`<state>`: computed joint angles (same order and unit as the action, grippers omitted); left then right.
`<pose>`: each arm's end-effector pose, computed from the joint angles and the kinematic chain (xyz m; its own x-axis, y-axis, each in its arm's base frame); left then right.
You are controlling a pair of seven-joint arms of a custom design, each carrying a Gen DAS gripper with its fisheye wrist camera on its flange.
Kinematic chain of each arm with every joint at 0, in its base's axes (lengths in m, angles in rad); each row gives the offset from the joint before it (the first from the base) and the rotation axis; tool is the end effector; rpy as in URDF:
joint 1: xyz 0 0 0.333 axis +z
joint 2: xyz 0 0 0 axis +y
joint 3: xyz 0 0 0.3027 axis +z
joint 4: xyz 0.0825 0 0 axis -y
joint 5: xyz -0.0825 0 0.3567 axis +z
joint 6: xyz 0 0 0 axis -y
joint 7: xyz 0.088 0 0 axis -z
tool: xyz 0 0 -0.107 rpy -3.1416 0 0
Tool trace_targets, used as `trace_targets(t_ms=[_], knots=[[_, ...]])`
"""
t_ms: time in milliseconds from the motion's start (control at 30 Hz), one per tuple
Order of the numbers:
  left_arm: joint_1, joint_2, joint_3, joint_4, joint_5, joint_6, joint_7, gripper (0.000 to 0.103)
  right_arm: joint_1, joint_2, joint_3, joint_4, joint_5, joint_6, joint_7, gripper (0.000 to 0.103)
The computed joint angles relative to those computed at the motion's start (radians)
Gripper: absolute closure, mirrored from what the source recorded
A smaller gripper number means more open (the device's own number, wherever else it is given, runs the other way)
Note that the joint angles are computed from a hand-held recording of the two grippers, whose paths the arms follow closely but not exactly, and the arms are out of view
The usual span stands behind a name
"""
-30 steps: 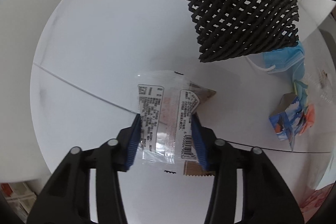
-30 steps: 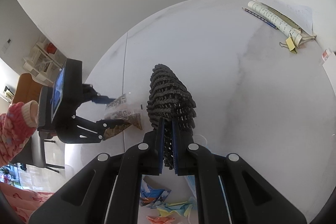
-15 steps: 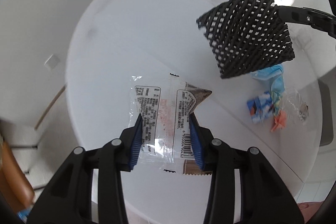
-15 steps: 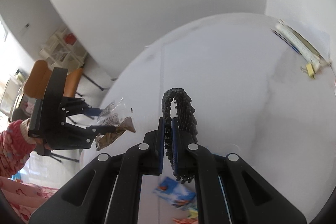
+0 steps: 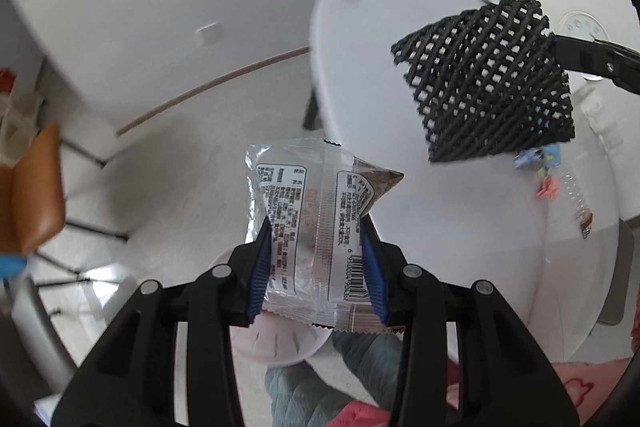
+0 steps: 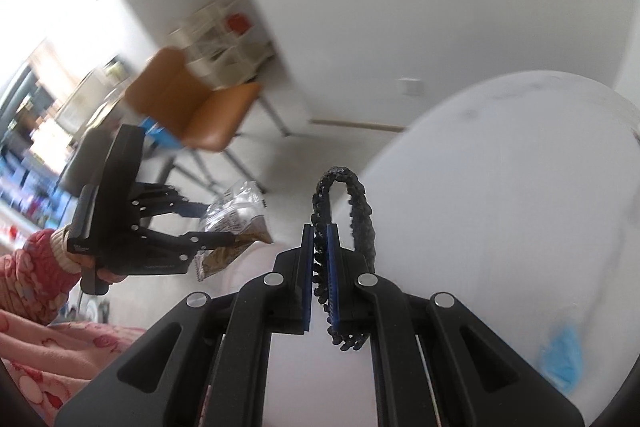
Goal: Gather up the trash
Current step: 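Carry the net and snack bag over the white bin and open both grippers to drop them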
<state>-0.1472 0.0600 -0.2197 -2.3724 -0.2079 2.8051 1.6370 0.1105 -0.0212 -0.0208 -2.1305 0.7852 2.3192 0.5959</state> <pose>0.4849 -0.1754 0.3456 -0.2648 -0.9563 0.1240 -0.9106 0.2056 -0.3586 0.5324 0.0610 0.4436 0.5905 -0.7451 -0.3101 -0.7603 -0.3848 -0.5234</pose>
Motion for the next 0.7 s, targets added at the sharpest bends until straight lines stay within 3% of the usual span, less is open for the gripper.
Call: trace_targets(t_ms=[300,533,600,667,700], knots=[[-0.009,-0.182,0.096,-0.252,-0.108,0.039,0.078,0.063,0.126,0.002,0.085,-0.054,-0.051,0.033,0.077,0.096],[-0.013,-0.23,0.174,-0.332,-0.142,0.025,0.152,0.063,0.191,0.107,0.122,-0.026,-0.144,0.038,0.167,0.095],[-0.019,-0.231,0.187,-0.344,-0.167,0.032,0.181,0.063,0.197,0.131,0.124,-0.014,-0.173,0.027,0.196,0.087],[-0.032,-0.224,0.195,-0.344,-0.208,0.033,0.213,0.063,0.208,0.141,0.129,-0.014,-0.202,0.044,0.228,0.064],[-0.034,-0.224,0.196,-0.346,-0.221,0.032,0.225,0.063,0.212,0.143,0.13,-0.012,-0.219,0.049,0.244,0.061]])
